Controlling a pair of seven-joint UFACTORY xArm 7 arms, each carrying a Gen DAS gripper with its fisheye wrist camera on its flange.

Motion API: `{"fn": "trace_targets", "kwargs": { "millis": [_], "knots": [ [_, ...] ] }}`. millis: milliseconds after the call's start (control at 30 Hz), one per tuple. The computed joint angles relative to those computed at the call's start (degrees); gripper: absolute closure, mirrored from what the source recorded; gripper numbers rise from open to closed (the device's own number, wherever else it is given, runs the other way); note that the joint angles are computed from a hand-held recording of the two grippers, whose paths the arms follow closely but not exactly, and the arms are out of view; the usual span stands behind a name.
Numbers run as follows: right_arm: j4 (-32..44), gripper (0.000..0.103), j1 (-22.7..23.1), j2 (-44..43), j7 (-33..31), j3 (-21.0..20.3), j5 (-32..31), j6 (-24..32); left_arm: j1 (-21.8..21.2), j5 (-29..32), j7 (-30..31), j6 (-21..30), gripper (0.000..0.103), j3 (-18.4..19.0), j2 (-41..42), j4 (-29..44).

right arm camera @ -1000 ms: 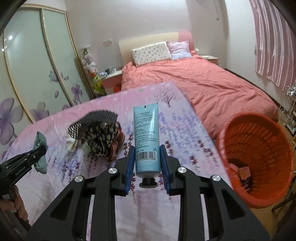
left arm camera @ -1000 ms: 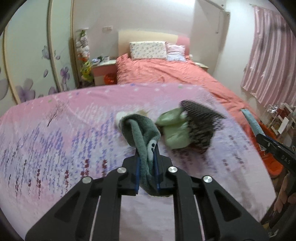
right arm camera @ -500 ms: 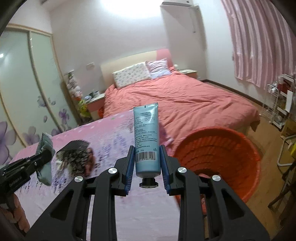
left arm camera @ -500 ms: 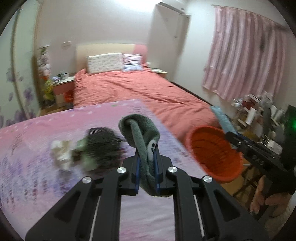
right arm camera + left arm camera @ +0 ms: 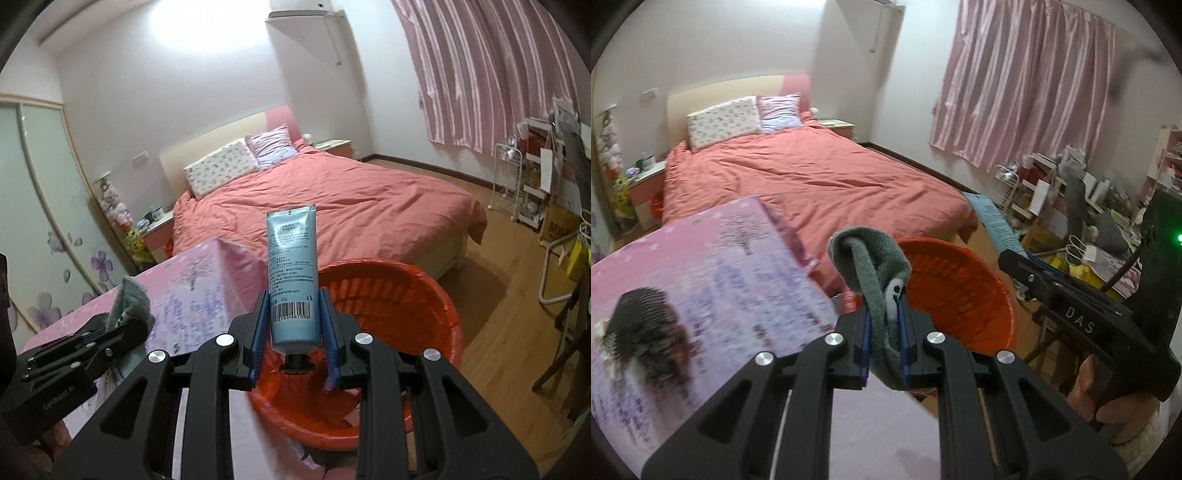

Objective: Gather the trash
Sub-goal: 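Carry the cloth and tube to the orange basket and release both, then move both tools back over the bed toward the remaining items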

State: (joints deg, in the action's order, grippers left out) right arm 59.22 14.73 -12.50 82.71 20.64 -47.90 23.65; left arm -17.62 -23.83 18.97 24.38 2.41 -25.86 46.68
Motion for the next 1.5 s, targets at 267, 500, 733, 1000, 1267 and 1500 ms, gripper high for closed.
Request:
{"fn": "trace_targets", "kwargs": {
  "millis": [267, 500, 733, 1000, 1267, 1500],
  "knots": [
    [-1.7, 0.075, -1.9, 1.9, 1.5, -2.1, 1.5, -3.8, -1.0, -0.8, 0.3, -2.1, 0.07, -2.7, 9.5, 5.3],
    [-3.2, 0.051, -1.0, 2.7, 1.8, -3.1, 2.1, -3.1, 3.6, 5.9, -5.4, -3.2, 0.043, -4.7, 11.1, 3.8],
    [-1.5, 0.047, 0.8, 3.5, -0.9, -2.9, 3.4, -1.3, 7.7, 12.5, -6.7, -5.5, 0.027, -3.3, 1.8, -6.0],
    [8.1, 0.047, 8.2, 10.4, -5.8, -1.8, 3.5, 1.2, 13.3, 14.0, -3.9, -2.4, 0.026, 4.6, -10.8, -14.7],
    [26.8, 0.05, 19.1, 25.3, -14.6, -2.0, 5.8, 2.7, 26.3, 17.0, -2.5, -1.6, 0.024, 10.8, -12.1, -15.5],
    [46.9, 0.061, 27.1, 39.3, -23.4, -3.4, 10.2, 6.1, 32.0, 15.8, 0.6, -1.4, 0.024, 15.7, -8.8, -12.9]
  ]
}}
